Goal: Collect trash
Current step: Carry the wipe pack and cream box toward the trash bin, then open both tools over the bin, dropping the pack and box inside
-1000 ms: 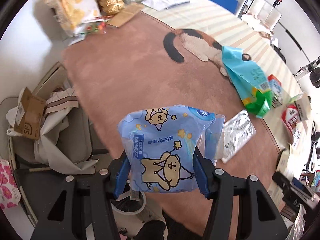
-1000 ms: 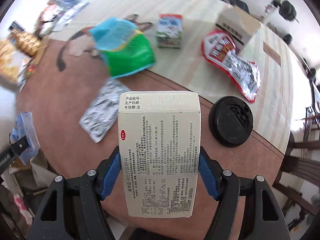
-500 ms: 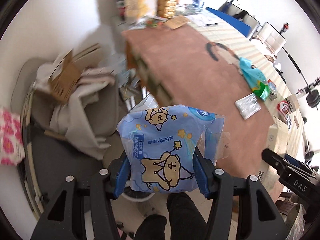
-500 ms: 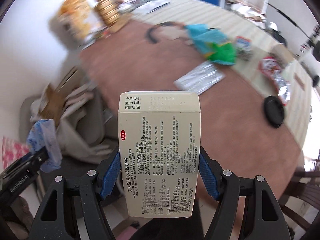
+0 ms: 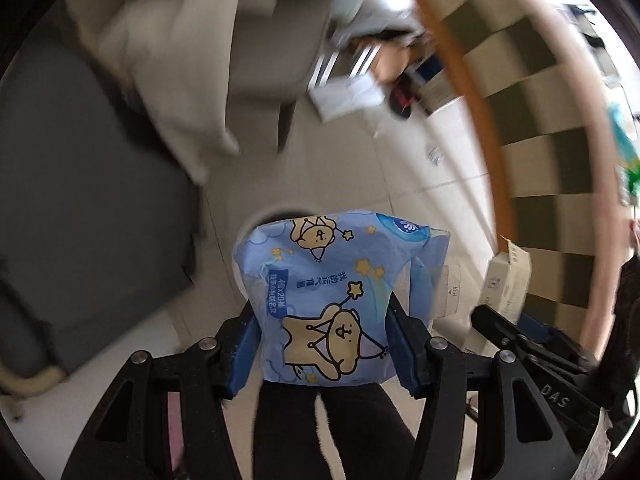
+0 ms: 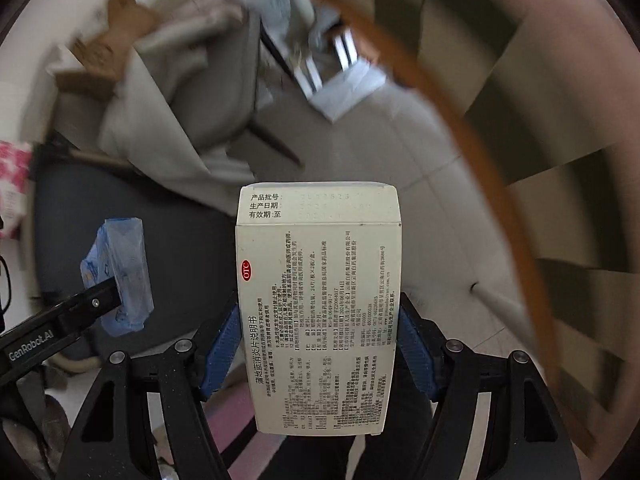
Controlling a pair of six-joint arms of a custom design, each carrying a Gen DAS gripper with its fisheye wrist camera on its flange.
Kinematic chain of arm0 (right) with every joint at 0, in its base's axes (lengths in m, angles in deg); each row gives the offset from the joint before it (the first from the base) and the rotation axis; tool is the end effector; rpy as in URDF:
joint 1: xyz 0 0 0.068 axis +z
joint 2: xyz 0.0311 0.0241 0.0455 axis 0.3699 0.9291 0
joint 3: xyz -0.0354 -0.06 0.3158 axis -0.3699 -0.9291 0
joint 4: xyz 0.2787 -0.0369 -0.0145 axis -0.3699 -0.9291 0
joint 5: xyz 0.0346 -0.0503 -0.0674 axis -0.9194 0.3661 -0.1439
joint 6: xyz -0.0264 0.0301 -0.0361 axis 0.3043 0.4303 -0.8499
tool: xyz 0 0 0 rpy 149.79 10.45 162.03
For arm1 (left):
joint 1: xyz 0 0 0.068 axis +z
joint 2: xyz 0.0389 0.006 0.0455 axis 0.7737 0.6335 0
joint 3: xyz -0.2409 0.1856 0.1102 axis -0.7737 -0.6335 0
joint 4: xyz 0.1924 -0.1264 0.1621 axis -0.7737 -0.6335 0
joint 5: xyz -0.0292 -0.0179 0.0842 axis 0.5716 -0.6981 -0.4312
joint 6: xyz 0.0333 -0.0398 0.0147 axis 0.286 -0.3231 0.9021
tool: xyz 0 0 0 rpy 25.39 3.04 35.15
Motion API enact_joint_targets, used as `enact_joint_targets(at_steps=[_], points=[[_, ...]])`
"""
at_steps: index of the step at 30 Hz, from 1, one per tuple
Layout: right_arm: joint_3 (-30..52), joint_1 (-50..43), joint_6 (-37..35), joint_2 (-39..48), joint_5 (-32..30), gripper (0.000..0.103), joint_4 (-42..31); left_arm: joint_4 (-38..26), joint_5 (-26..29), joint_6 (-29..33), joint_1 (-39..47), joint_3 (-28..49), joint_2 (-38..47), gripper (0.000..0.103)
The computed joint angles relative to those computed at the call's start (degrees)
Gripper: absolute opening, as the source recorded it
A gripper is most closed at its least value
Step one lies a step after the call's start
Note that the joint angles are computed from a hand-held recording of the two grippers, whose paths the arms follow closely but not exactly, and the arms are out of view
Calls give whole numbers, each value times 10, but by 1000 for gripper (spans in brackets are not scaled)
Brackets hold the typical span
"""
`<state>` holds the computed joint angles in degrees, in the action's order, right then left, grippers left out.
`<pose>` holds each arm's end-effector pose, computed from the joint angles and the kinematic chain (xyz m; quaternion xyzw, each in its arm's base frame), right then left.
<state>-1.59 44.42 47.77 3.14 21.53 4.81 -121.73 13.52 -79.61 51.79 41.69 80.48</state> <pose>0.2865 0.1260 0.2845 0.1734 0.9788 0.1073 0.0167 0.3411 -0.0013 0.3044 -0.0308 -0.9921 0.1121 0.0464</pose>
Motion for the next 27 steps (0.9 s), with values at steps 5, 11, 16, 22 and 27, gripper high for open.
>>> enact_joint_targets(at_steps=[5, 11, 16, 22, 27], points=[[-135, 7, 8, 102, -39, 74, 208, 143, 24, 4, 37, -134, 81, 66], [-176, 18, -9, 271, -101, 76, 396, 288, -15, -16, 48, -208, 162, 98], [-180, 39, -21, 352, -101, 103, 466, 383, -77, -15, 58, -263, 165, 98], [-159, 59, -30, 370, -55, 103, 427, 421, -133, -4, 56, -302, 140, 98], [-136, 77, -42, 349, 0, 103, 352, 406, -150, -4, 53, -308, 114, 98]])
